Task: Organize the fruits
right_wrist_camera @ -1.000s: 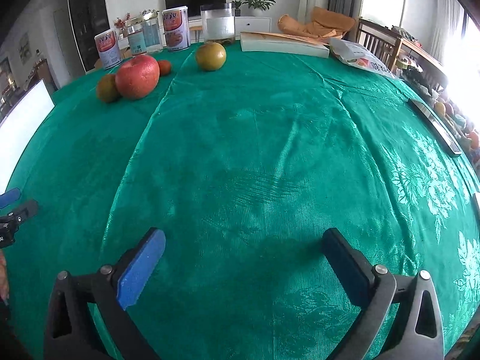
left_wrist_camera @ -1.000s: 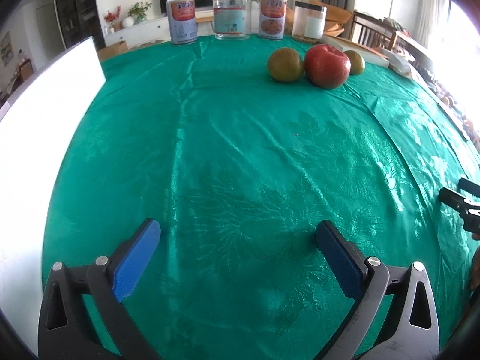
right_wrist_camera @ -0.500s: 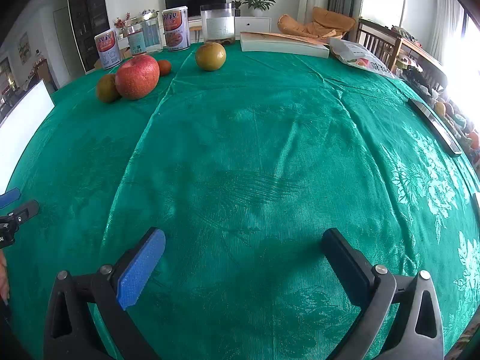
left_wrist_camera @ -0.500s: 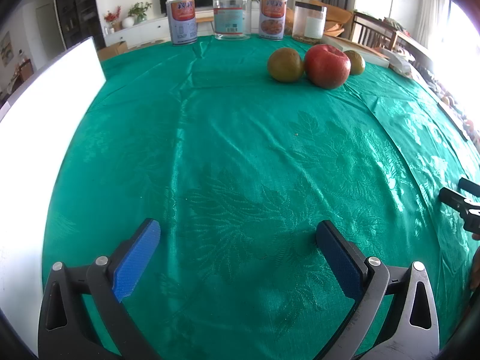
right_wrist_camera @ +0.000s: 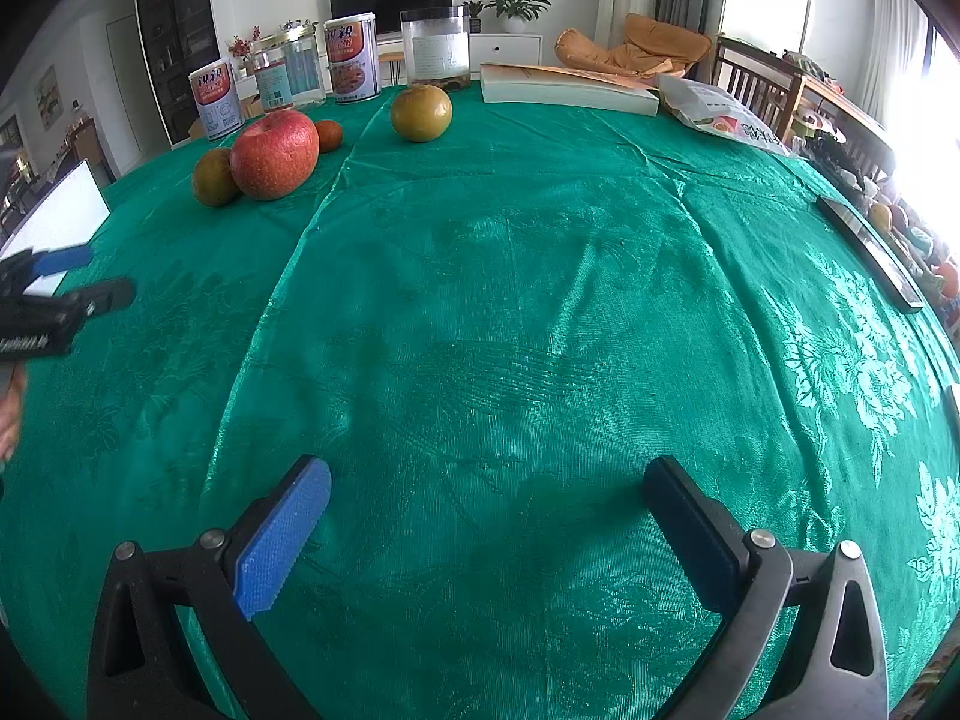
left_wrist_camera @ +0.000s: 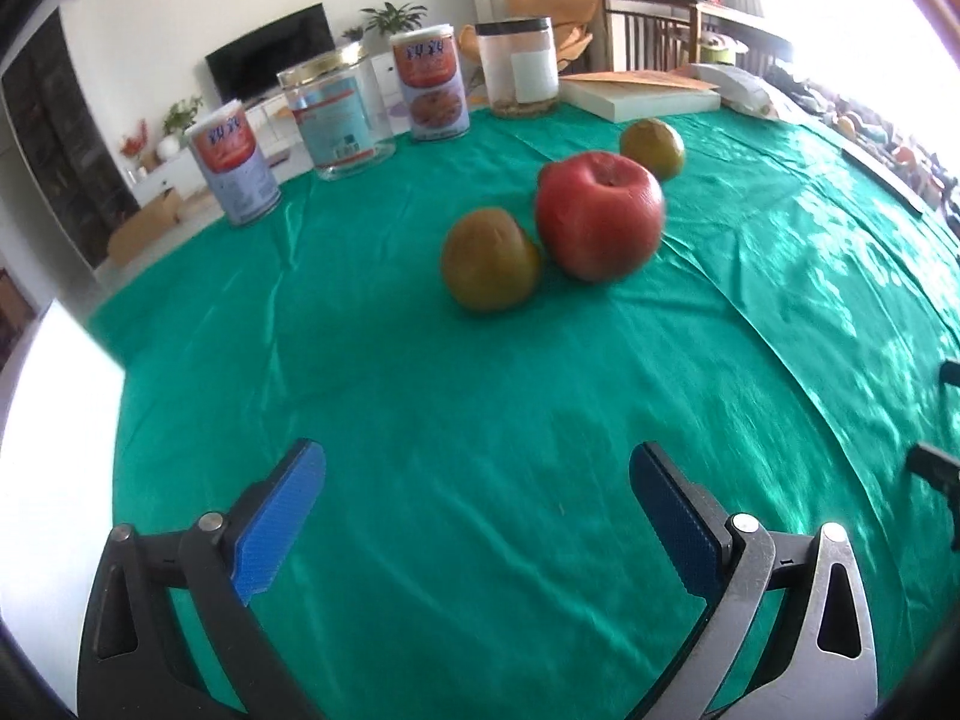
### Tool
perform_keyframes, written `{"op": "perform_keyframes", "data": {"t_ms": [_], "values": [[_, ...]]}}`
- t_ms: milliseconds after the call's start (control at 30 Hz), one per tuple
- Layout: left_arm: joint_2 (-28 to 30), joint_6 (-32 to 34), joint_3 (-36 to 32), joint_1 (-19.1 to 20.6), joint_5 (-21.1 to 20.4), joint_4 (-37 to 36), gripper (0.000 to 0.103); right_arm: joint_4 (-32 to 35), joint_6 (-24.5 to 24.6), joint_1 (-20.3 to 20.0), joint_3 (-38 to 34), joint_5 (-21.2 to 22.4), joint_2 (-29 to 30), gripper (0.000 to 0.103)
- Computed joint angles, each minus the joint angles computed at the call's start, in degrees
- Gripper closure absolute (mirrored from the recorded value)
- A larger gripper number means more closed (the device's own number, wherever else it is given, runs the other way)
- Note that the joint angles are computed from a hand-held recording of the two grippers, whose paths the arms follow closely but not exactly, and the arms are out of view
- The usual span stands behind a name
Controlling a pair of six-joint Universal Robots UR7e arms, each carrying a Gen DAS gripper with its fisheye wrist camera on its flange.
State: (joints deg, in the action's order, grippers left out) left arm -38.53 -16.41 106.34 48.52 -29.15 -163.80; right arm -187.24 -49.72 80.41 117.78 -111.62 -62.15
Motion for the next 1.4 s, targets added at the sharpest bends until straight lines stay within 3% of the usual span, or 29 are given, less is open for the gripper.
{"op": "perform_keyframes", "data": {"t_ms": [167, 433, 500, 633, 700, 833, 900, 1167, 1300, 1400], "values": [[3.75, 12.16, -8.05, 4.22, -4.65, -5.40, 0.002, 0.00, 0.03, 0.03, 0.03, -0.02, -0.01, 0.000], [6.32, 21.42, -12.25, 6.79, -9.57, -10.34, 0.005, 0.00, 0.03, 0.03, 0.04, -0.02, -0.01, 0.000], [6.01, 21.69, -12.28, 7.01, -11.26, -9.89, 0.024, 0.00, 0.03, 0.03, 0.04, -0.02, -0.01, 0.000], [5.93, 23.77, -11.60, 6.84, -12.19, -12.44, 0.039, 0.03, 0.04, 0.02, 0.04, -0.01, -0.02, 0.000], [5.83, 24.50, -10.98, 6.68, -11.98, -14.83, 0.051, 0.04, 0.04, 0.02, 0.03, -0.02, -0.01, 0.000], [3.32, 19.20, -7.56, 5.76, -12.36, -13.40, 0.051, 0.06, 0.05, 0.03, 0.03, -0.02, -0.01, 0.000], [1.09, 13.28, -4.08, 4.19, -11.25, -11.04, 0.051, 0.06, 0.05, 0.03, 0.03, -0.02, -0.01, 0.000], [-12.23, -24.49, 15.87, -5.38, -13.09, 2.23, 0.051, 0.06, 0.07, 0.05, 0.03, -0.04, 0.00, 0.000], [-14.25, -33.81, 23.49, -9.98, -12.13, 1.71, 0.051, 0.06, 0.07, 0.05, 0.03, -0.04, 0.01, 0.000], [-13.64, -35.08, 26.90, -11.85, -9.67, -2.82, 0.047, 0.09, 0.08, 0.07, 0.03, -0.06, 0.00, 0.000]]}}
